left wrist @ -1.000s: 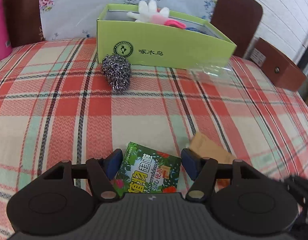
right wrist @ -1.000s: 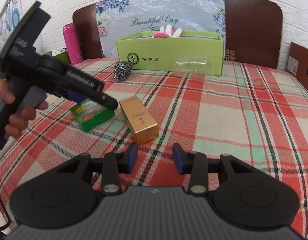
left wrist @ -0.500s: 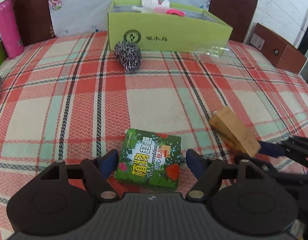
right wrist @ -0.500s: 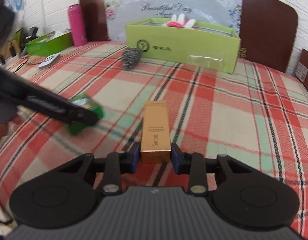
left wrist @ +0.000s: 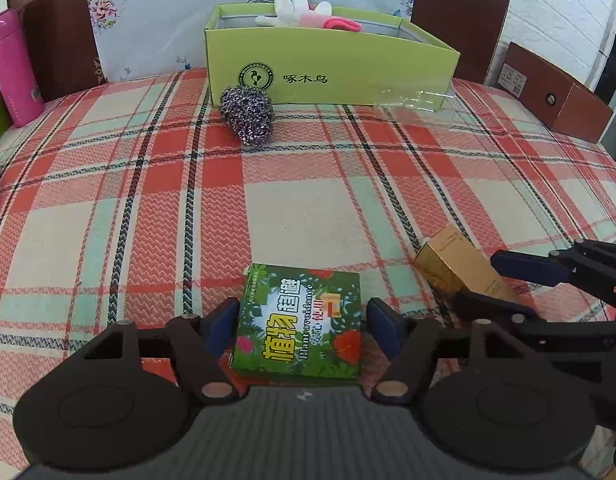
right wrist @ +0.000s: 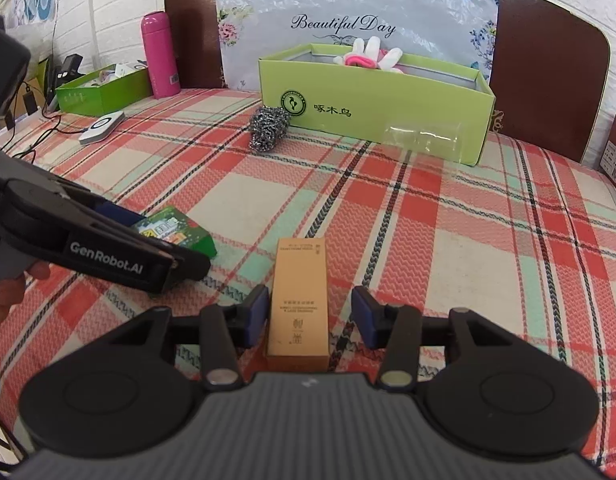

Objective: Organize objects
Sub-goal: 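Grasp the green soap box with the left gripper while the right grasps the tan box, then lift both boxes into the lime-green box and open both grippers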

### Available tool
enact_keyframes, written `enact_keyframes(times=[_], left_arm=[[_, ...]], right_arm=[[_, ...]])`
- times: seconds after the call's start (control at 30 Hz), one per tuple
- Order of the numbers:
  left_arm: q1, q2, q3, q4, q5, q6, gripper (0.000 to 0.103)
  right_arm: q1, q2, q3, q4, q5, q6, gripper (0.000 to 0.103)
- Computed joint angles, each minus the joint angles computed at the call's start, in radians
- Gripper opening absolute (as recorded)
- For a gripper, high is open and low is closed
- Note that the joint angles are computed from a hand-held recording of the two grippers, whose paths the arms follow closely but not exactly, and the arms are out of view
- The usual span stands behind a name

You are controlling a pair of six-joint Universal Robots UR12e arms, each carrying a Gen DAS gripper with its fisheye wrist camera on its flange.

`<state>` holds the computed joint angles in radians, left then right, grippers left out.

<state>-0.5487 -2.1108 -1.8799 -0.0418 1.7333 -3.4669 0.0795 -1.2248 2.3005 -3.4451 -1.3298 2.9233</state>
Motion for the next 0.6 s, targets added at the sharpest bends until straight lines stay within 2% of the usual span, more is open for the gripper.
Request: enact_keyframes(times=[0.1,0.17,0.2,0.33,0.6], left_arm=[[-0.004,-0.003,0.005,-0.006,0.014,0.008,0.070],[-0.008,-0.008,0.010,-0.007,0.027,0.025,0.069],[-0.010,-0.010,0.010,0.001,0.033,0.039,0.064],[-0.001,-0.005,0.014,0.019,-0.010,0.042,0.063],[0.006,0.001,0.069,0.116,-0.034,0.077,0.063]], right_arm=[[0.000,0.007,-0.005,0.004,0.005,0.005,0.045],[-0.002,0.010,-0.007,0.013,0.016,0.009,0.035],[-0.006,0.010,-0.007,0.022,0.031,0.009,0.031],[-0.017,0.001,-0.003,0.013,0.048,0.023,0.031],[-0.067,-0.025,-0.041,-0.033,0.115,0.062,0.031]])
